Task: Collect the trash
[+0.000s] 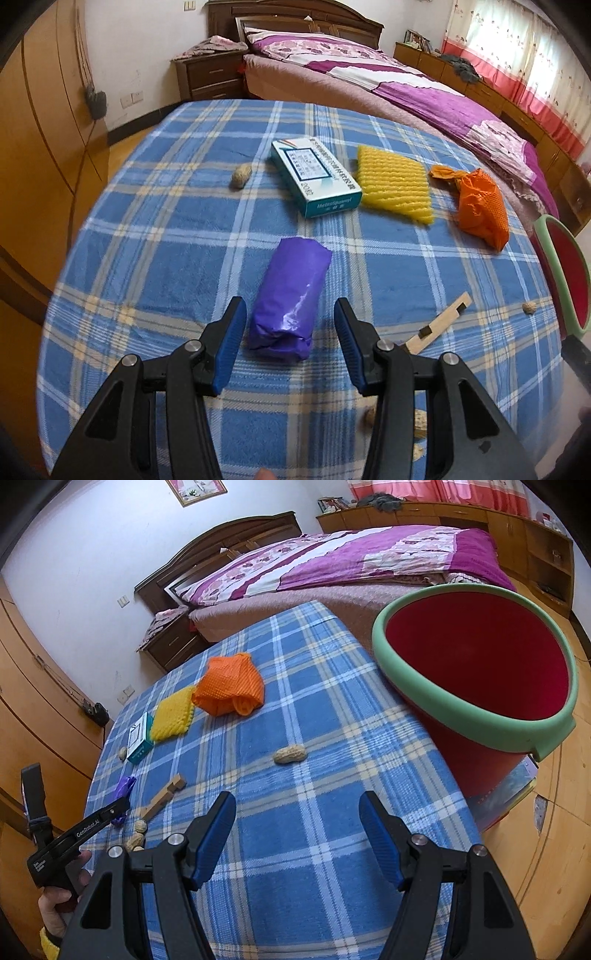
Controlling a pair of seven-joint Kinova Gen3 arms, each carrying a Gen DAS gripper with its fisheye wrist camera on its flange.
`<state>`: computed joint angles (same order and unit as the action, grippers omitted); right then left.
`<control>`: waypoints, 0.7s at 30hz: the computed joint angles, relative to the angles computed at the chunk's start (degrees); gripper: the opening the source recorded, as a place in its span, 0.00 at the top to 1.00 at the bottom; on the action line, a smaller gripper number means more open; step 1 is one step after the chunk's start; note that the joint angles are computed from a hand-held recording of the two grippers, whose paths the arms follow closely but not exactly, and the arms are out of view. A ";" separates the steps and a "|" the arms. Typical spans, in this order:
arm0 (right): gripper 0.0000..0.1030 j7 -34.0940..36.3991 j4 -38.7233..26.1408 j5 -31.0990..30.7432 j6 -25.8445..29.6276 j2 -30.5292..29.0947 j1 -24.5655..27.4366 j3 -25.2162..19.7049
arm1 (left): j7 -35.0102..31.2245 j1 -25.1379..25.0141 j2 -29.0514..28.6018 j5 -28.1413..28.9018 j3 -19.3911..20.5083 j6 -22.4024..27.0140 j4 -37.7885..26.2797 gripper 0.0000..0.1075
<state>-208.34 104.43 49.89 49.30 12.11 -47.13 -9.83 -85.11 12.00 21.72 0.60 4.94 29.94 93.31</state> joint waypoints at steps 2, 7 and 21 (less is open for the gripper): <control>0.30 0.55 -0.51 -0.38 0.14 0.39 0.02 -0.06 | 0.20 0.26 0.01 -0.37 -0.35 -0.73 0.34 0.54; 0.30 2.61 -1.62 -1.56 -0.47 1.27 0.07 0.20 | 0.15 0.37 -0.16 -1.09 -0.11 -2.30 1.09 0.56; 0.30 17.32 -11.09 -7.60 -3.65 7.09 -0.15 3.06 | -8.83 -6.13 -1.29 8.59 5.08 -6.18 4.60 0.72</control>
